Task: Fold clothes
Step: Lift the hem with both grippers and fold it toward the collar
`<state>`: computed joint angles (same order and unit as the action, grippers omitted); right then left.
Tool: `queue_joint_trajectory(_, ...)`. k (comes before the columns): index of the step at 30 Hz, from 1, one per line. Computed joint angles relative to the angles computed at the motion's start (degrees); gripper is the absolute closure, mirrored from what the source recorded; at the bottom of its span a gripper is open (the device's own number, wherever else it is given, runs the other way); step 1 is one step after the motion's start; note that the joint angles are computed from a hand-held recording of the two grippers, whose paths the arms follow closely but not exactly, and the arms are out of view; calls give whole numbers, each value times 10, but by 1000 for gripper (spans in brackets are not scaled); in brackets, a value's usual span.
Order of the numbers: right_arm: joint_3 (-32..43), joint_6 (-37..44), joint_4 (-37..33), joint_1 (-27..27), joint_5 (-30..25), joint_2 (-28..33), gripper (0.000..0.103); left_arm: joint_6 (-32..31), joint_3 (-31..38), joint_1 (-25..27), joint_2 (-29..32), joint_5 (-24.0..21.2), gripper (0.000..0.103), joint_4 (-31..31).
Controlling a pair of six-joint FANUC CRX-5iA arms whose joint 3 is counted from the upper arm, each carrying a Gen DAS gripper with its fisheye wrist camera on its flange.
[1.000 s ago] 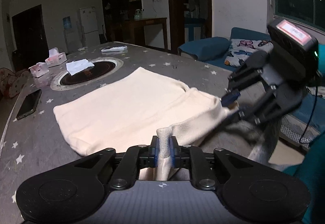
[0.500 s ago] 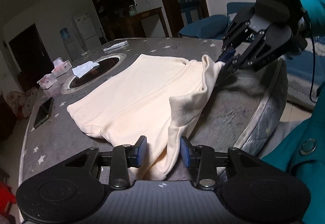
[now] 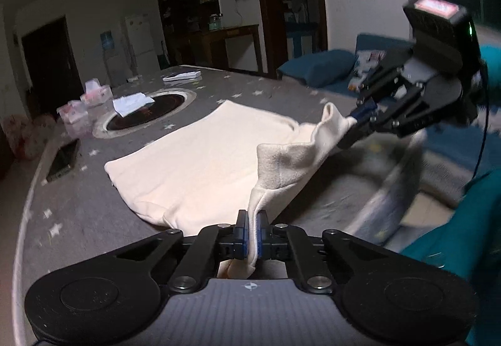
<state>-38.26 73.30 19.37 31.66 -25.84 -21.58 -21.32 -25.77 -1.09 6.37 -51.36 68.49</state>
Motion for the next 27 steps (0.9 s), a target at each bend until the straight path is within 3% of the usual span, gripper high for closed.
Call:
queue_joint_trajectory(3,20,33,-45,20,-59,-37,96,30,2,24,-20,-53,98,-22)
queue_joint_trajectory(6,37,49,-67,30,-93,-56,96,52,7,29,-27,-68,98,-21)
queue_joint_trajectory(11,53,55,-52,11,-72,-33,97,56,31,6,-6,-33,98,14)
queue_joint_trajectory(19,126,134,-82,-61,-20,63,97,78,123,-32,73,26,98,37)
queue_joint_trajectory(27,246,220,-140,-122,-25,206,97,158,246,-64,181,100,98,-31)
